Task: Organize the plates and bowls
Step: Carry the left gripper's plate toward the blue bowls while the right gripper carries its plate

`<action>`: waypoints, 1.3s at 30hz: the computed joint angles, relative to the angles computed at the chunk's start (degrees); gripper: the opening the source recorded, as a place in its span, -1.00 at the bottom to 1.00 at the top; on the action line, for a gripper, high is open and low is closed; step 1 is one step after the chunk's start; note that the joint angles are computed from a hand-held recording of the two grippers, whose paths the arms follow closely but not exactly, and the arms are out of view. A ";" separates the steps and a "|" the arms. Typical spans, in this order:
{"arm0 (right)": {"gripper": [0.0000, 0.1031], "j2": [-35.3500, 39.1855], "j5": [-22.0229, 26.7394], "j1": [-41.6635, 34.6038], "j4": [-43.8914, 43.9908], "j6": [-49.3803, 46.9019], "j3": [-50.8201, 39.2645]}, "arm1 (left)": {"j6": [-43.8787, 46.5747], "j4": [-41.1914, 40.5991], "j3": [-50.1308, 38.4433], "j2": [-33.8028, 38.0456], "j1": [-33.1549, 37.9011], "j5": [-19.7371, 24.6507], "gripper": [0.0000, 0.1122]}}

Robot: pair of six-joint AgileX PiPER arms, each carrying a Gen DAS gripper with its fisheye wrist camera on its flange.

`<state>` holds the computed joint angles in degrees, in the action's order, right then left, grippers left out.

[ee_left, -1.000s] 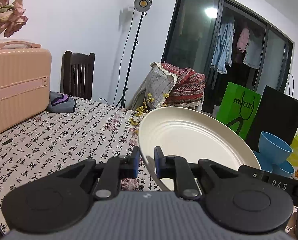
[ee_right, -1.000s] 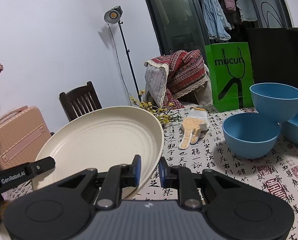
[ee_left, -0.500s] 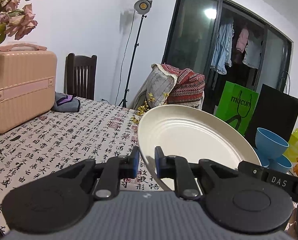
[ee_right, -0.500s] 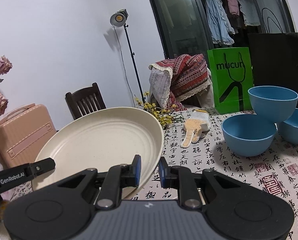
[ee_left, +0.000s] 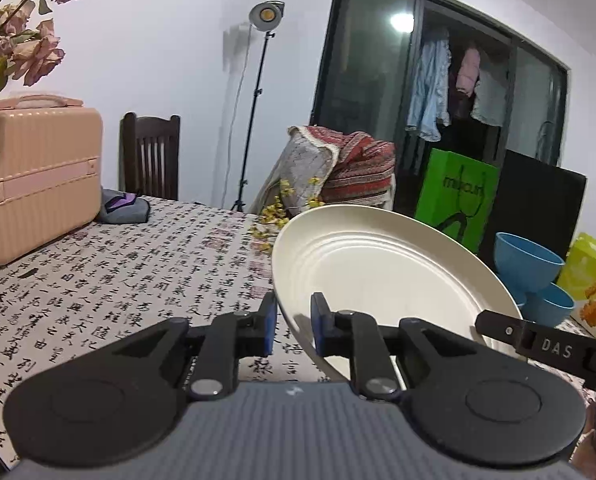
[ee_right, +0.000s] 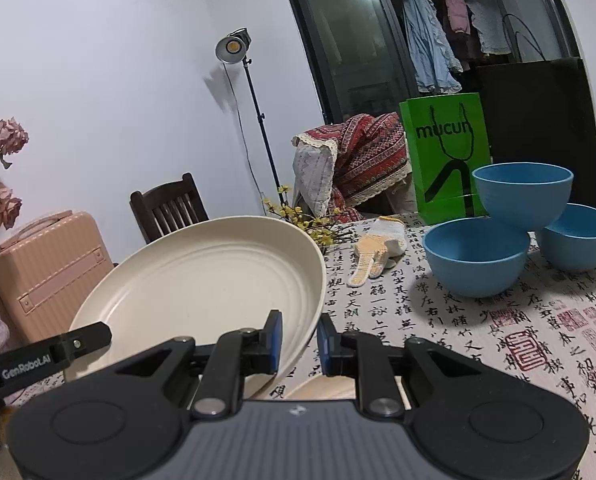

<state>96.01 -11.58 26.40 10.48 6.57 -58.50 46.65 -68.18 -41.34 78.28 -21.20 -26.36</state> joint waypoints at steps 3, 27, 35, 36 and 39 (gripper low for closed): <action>-0.65 -0.82 -1.48 -0.58 -4.63 4.98 1.93 | -4.96 4.76 1.55 -0.73 0.28 0.12 -0.69; -0.65 -5.15 -9.53 3.44 12.72 -11.18 9.97 | -28.17 28.95 9.41 -2.10 2.03 -3.66 -0.68; -0.65 -5.70 -11.31 2.80 8.90 -6.34 12.36 | -25.42 26.60 10.26 -1.91 -0.40 -6.53 -0.68; -0.65 -5.72 -11.04 2.57 8.33 -5.77 12.36 | -25.00 26.30 10.06 -1.80 -0.47 -6.34 -0.68; -0.65 -5.56 -10.41 1.84 6.49 -4.05 12.22 | -24.19 26.53 9.32 -1.18 -0.21 -5.63 -0.68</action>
